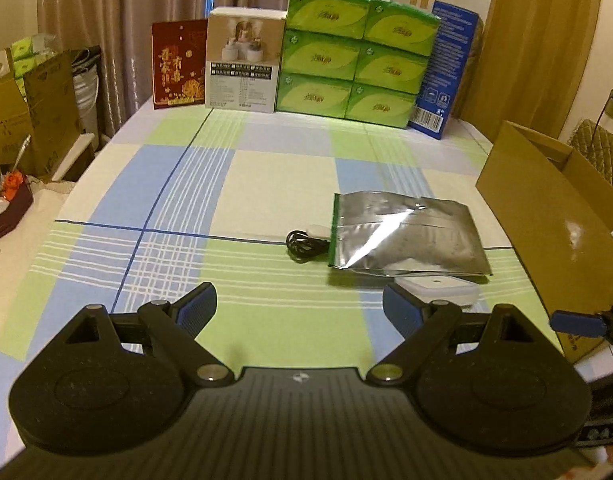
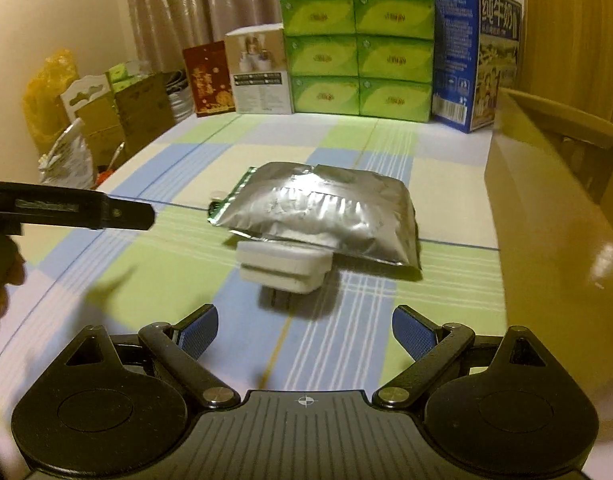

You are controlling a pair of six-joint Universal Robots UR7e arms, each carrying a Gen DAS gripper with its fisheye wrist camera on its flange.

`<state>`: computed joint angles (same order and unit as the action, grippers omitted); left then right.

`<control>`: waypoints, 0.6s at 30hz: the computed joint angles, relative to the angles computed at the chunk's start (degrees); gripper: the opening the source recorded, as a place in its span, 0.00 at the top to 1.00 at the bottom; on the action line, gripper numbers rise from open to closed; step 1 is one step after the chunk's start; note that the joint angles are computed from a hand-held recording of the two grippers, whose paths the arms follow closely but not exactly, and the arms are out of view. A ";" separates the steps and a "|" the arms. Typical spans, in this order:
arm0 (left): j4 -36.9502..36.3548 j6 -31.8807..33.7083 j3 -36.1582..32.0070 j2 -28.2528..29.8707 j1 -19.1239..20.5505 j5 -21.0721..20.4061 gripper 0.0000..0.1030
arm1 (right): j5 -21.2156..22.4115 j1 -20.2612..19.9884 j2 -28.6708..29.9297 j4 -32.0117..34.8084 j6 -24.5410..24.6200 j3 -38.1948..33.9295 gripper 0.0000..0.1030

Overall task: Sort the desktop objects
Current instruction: 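Grasp the white square plug-in device with the right tool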

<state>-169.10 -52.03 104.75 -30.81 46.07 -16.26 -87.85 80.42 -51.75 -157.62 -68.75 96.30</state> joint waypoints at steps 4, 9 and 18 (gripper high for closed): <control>-8.63 8.61 -0.47 0.71 1.47 -0.93 0.15 | -0.62 0.69 3.65 -0.89 1.86 -2.81 0.11; -12.50 13.31 -1.34 0.46 3.59 -2.64 0.15 | -0.42 1.25 6.41 -1.47 3.96 -4.74 0.11; -10.22 15.55 -3.11 0.64 5.17 -4.74 0.15 | -1.27 2.32 9.18 -2.63 6.33 -6.06 0.12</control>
